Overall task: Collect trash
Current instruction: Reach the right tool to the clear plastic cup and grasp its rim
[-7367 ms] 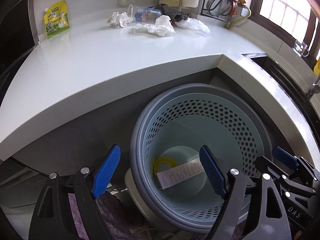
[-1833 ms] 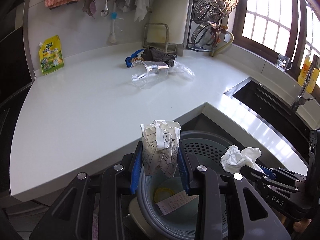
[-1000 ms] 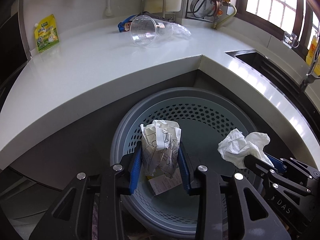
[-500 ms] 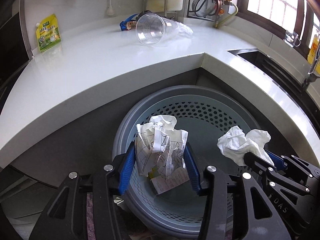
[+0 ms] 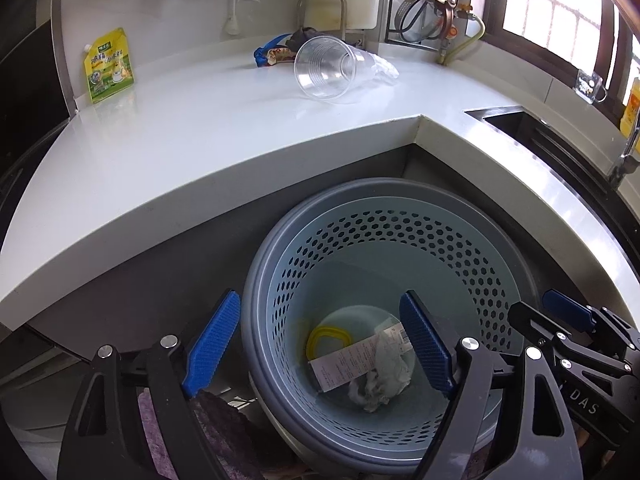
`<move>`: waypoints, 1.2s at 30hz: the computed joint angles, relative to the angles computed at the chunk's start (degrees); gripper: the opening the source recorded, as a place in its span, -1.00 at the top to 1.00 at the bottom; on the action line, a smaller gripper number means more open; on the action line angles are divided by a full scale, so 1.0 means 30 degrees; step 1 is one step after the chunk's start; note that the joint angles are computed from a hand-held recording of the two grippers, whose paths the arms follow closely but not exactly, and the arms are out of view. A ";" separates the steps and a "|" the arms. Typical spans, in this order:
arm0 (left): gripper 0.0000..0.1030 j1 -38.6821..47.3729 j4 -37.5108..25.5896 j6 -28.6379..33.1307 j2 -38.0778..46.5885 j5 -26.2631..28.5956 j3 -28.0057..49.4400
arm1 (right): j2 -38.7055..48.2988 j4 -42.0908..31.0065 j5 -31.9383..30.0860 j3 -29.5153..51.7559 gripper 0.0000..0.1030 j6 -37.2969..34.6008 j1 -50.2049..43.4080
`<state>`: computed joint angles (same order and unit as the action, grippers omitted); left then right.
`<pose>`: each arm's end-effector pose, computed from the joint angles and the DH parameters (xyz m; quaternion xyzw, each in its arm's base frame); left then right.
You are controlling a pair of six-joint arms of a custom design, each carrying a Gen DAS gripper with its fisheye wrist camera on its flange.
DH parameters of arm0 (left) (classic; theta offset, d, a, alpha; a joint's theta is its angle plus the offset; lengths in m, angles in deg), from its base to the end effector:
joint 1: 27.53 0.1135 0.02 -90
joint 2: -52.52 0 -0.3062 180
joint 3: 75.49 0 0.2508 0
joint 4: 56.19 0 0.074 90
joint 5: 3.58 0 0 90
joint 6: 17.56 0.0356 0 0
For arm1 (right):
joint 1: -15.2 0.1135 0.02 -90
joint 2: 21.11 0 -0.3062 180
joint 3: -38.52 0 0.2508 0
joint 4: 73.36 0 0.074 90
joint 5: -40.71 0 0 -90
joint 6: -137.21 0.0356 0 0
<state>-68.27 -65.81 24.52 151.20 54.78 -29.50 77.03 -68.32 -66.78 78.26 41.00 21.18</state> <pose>0.2143 -0.1599 0.1244 -0.1236 0.9283 0.0285 0.3497 0.2567 0.0376 0.1164 -0.1471 0.9279 0.1437 0.3110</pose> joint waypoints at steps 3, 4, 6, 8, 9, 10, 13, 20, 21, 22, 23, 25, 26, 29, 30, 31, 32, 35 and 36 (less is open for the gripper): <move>-0.56 0.0044 -0.0004 -0.0062 -0.0059 0.0018 -0.0045 | 0.0046 0.0025 -0.0053 -0.0043 -0.10 0.0000 -0.0013; -0.56 0.0053 0.0002 -0.0078 -0.0098 -0.0006 -0.0068 | 0.0052 0.0038 -0.0040 -0.0051 -0.11 -0.0009 0.0000; -0.57 0.0033 -0.0010 -0.0144 -0.0187 -0.0139 -0.0119 | 0.0018 0.0104 0.0005 -0.0099 -0.11 0.0042 0.0050; -0.57 0.0021 -0.0103 -0.0195 -0.0336 -0.0282 -0.0143 | -0.0027 0.0172 0.0007 -0.0131 -0.11 0.0105 0.0061; -0.58 0.0006 -0.0196 -0.0242 -0.0477 -0.0373 -0.0177 | -0.0083 0.0241 0.0021 -0.0175 -0.11 0.0153 0.0063; -0.58 -0.0011 -0.0299 -0.0282 -0.0668 -0.0482 -0.0223 | -0.0167 0.0328 -0.0008 -0.0226 -0.12 0.0206 0.0034; -0.65 -0.0149 -0.0668 -0.0291 -0.1492 -0.1156 -0.0425 | -0.0489 0.0553 -0.0103 -0.0332 -0.16 0.0493 -0.0049; -0.75 0.0409 -0.1344 0.0613 -0.3746 -0.2371 -0.0964 | -0.1670 0.0607 0.0014 -0.0150 -0.21 0.1427 0.0404; -0.78 0.0596 -0.1400 0.0802 -0.4008 -0.2345 -0.1020 | -0.1858 0.0605 0.0079 -0.0052 -0.25 0.1628 0.0579; -0.79 0.0768 -0.1488 0.0938 -0.4213 -0.2387 -0.1053 | -0.2007 0.0600 0.0133 0.0079 -0.29 0.1827 0.0760; -0.80 0.0896 -0.1567 0.1019 -0.4331 -0.2464 -0.1050 | -0.2131 0.0556 0.0184 0.0277 -0.30 0.2038 0.0978; -0.83 0.1368 -0.1456 0.1441 -0.4641 -0.2464 -0.1193 | -0.2226 0.0448 0.0403 0.0770 -0.32 0.2439 0.1486; -0.83 0.1648 -0.1411 0.1683 -0.4829 -0.2409 -0.1263 | -0.2202 0.0432 0.0601 0.1065 -0.33 0.2638 0.1823; -0.85 0.2740 -0.0892 0.2775 -0.5347 -0.1605 -0.1604 | -0.1765 0.0607 0.1368 0.2019 -0.37 0.3091 0.2839; -0.85 0.3052 -0.0779 0.3012 -0.5451 -0.1467 -0.1683 | -0.1522 0.0674 0.1679 0.2365 -0.38 0.3200 0.3185; -0.85 0.3335 -0.0640 0.3212 -0.5572 -0.1429 -0.1786 | -0.1210 0.0686 0.2077 0.2785 -0.38 0.3348 0.3580; -0.85 0.3610 -0.0460 0.3417 -0.5674 -0.1350 -0.1895 | -0.0869 0.0588 0.2434 0.3231 -0.38 0.3482 0.3934; -0.85 0.4615 0.0275 0.4108 -0.5841 -0.0852 -0.2171 | 0.0297 0.0120 0.3337 0.4867 -0.38 0.3824 0.4908; -0.86 0.4906 0.0530 0.4305 -0.5841 -0.0669 -0.2242 | 0.0701 -0.0023 0.3750 0.5438 -0.38 0.3855 0.5251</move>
<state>-53.55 -64.22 37.44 133.68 52.77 -36.22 79.14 -68.39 -55.53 94.57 52.57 36.94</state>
